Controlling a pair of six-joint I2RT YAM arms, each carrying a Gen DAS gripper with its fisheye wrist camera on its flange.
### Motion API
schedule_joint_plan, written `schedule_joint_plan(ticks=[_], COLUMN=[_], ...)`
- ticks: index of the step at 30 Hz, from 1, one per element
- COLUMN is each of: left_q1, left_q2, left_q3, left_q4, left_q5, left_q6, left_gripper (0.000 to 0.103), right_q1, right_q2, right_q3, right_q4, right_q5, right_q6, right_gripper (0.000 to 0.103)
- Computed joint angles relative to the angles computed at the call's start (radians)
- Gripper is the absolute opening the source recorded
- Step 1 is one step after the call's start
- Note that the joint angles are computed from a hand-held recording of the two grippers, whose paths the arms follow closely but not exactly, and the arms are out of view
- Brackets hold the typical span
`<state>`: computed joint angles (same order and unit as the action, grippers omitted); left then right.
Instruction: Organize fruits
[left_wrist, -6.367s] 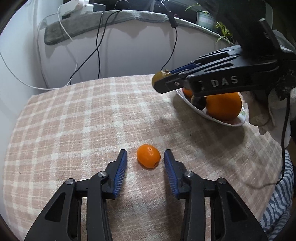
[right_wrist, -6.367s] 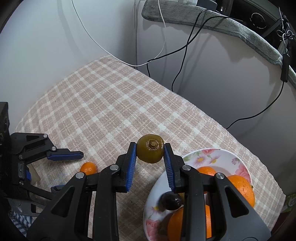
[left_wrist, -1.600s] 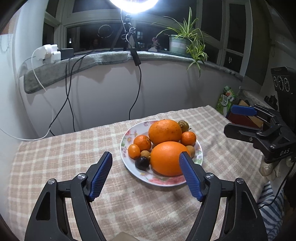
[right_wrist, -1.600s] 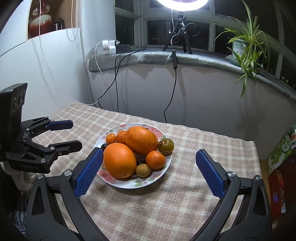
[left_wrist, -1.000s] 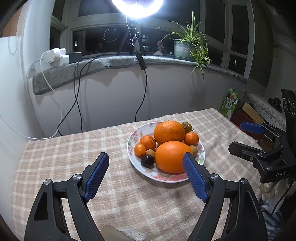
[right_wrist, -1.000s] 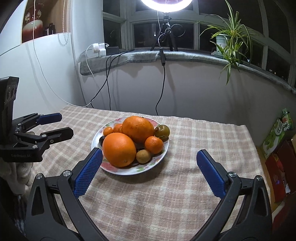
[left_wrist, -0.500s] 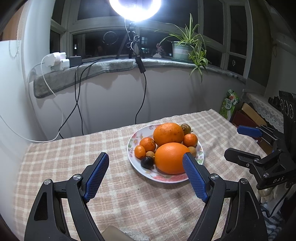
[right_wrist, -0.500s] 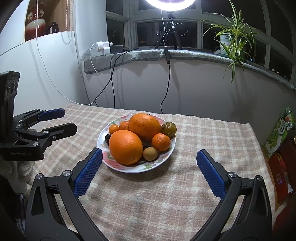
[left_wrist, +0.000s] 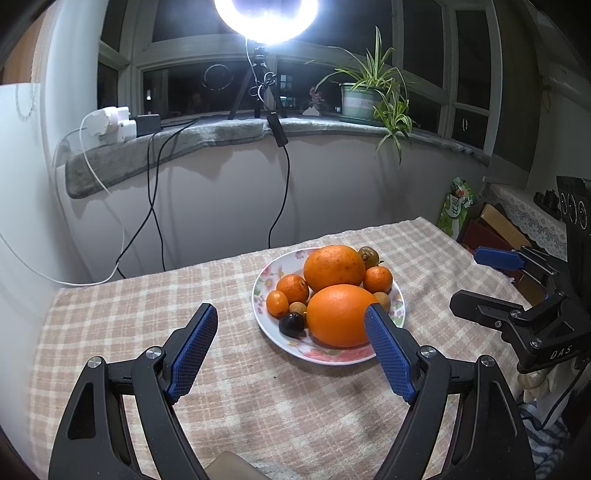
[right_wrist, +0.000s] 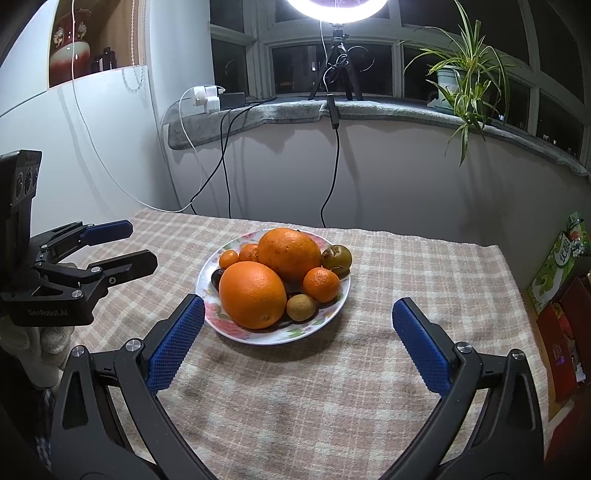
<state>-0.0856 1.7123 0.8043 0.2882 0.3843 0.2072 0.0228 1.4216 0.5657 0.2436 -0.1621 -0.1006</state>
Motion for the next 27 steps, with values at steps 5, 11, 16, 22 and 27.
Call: schedule_joint_plan(ticks=[5, 11, 16, 22, 27], left_q1=[-0.002, -0.002, -0.005, -0.002, -0.001], left_q2=[-0.001, 0.0, 0.001, 0.002, 0.008], left_q3=[-0.001, 0.0, 0.0, 0.0, 0.001], left_q4=[0.002, 0.0, 0.001, 0.004, 0.009], left_q5=[-0.002, -0.002, -0.004, -0.003, -0.006], left_q6=[-0.002, 0.0, 0.001, -0.004, -0.002], left_gripper=[0.082, 0.082, 0.082, 0.082, 0.082], right_q1=[0.0, -0.004, -0.002, 0.004, -0.001], right_q2=[-0.004, -0.001, -0.007, -0.008, 0.002], right_q3=[-0.003, 0.001, -0.003, -0.005, 0.003], right_q4=[-0.001, -0.004, -0.01, -0.014, -0.014], right_q5=[-0.002, -0.005, -0.002, 0.001, -0.002], right_q6=[0.002, 0.002, 0.008, 0.016, 0.015], right_gripper=[0.103, 0.103, 0.103, 0.103, 0.103])
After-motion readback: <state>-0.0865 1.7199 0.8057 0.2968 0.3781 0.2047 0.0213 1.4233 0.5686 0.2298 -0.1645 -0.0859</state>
